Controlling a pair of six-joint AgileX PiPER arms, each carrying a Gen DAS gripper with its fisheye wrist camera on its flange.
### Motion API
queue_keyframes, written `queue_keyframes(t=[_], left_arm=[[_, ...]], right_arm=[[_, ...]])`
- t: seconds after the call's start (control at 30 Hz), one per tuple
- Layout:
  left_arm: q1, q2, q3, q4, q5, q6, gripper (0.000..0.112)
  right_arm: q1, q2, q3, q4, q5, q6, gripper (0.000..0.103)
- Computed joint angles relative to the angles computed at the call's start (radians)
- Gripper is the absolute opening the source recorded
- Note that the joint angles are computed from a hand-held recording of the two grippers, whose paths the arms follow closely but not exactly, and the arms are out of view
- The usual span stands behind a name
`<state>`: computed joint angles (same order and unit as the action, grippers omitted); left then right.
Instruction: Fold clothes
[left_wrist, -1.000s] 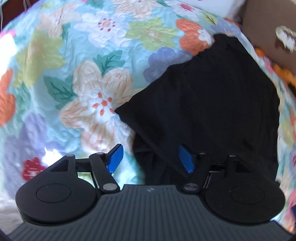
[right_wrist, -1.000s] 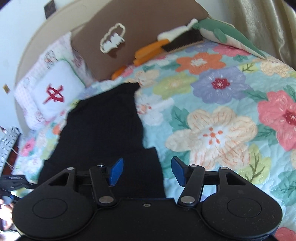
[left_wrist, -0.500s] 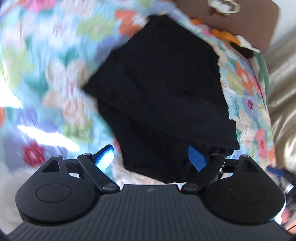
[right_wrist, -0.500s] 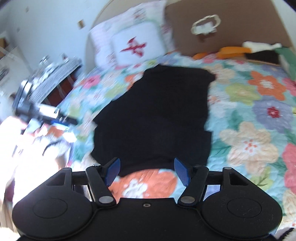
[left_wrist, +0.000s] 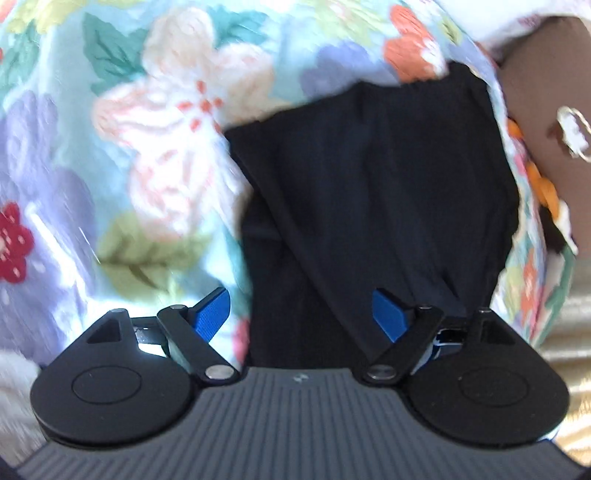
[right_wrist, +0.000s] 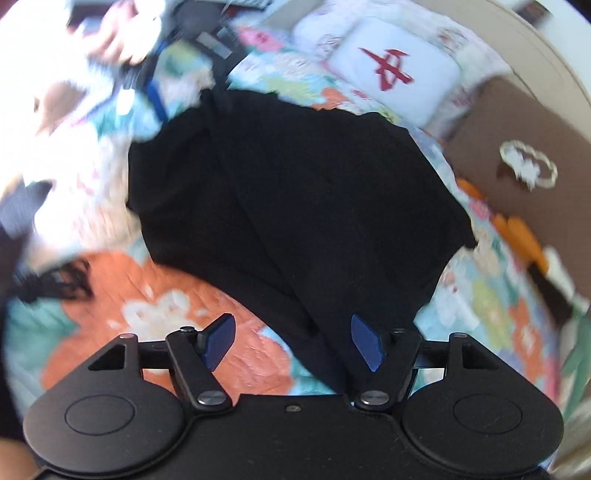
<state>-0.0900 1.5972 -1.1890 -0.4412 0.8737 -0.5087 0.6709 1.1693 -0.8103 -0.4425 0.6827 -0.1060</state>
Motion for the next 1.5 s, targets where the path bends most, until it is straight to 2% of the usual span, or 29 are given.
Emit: queue_keyframes(t=[0.1,0.27,0.3,0.33,0.4,0.43,0.57,0.6,0.63,0.7,0.77,0.87,0.97,1.0,1.03,1.2,1.33,1.4,1.5], left_arm=[[0.0,0.022,-0.035,0.062,0.004,-0.005,0.084],[0.033,0.065,-0.036,0.006,-0.038,0.065,0.083],[0.024,0.075,-0.049,0.016,-0.046,0.058,0.08],[0.019,0.069,-0.045,0.027,-0.064,0.067,0.074],[0.028,0.062,-0.027,0.019,-0.104,0.142,0.021],[0.037,0.066,-0.027,-0.003,-0.101,0.173,0.016],[0.07,0.073,-0.002,-0.089,-0.108,0.234,0.016],[0.074,0.082,-0.001,-0.111,-0.116,0.244,0.019],[0.078,0.09,0.0,-0.133,-0.123,0.255,0.022],[0.081,0.104,0.01,-0.184,-0.14,0.292,0.034],[0.056,0.119,0.006,-0.176,-0.163,0.291,0.033],[0.017,0.135,-0.032,-0.073,-0.158,0.249,0.018],[0.007,0.149,-0.052,-0.05,-0.154,0.235,0.016],[0.006,0.153,-0.057,-0.052,-0.156,0.236,0.014],[0.006,0.148,-0.052,-0.054,-0.161,0.238,0.014],[-0.002,0.057,0.011,0.009,-0.204,0.225,0.012],[-0.001,-0.013,0.06,0.057,-0.23,0.207,0.01],[-0.006,-0.039,0.071,0.07,-0.241,0.215,0.01],[-0.047,-0.055,0.058,0.168,-0.247,0.168,0.01]], right_arm=[[0.02,0.044,0.021,-0.114,-0.008,0.029,0.074],[0.002,0.07,0.043,-0.199,-0.066,0.091,0.079],[-0.001,0.081,0.045,-0.228,-0.078,0.119,0.079],[-0.001,0.096,0.044,-0.268,-0.087,0.164,0.079],[-0.017,0.133,0.033,-0.325,-0.115,0.235,0.079],[-0.032,0.148,0.024,-0.337,-0.131,0.252,0.079],[-0.085,0.186,-0.012,-0.283,-0.174,0.224,0.077],[-0.097,0.19,-0.019,-0.249,-0.181,0.196,0.068],[-0.108,0.189,-0.031,-0.177,-0.174,0.128,0.052],[-0.097,0.182,-0.041,-0.122,-0.146,0.073,0.039],[-0.061,0.173,-0.012,-0.217,-0.146,0.149,0.039],[-0.018,0.179,0.04,-0.416,-0.164,0.324,0.05],[-0.026,0.193,0.071,-0.535,-0.219,0.436,0.047],[-0.034,0.2,0.074,-0.535,-0.24,0.432,0.035],[-0.037,0.206,0.067,-0.514,-0.245,0.41,0.012],[-0.055,0.175,0.021,-0.345,-0.248,0.353,0.01],[-0.044,0.083,0.021,-0.201,-0.214,0.278,0.009],[-0.037,0.049,0.011,-0.094,-0.179,0.19,0.009],[0.01,0.012,0.017,-0.088,-0.124,0.19,0.009]])
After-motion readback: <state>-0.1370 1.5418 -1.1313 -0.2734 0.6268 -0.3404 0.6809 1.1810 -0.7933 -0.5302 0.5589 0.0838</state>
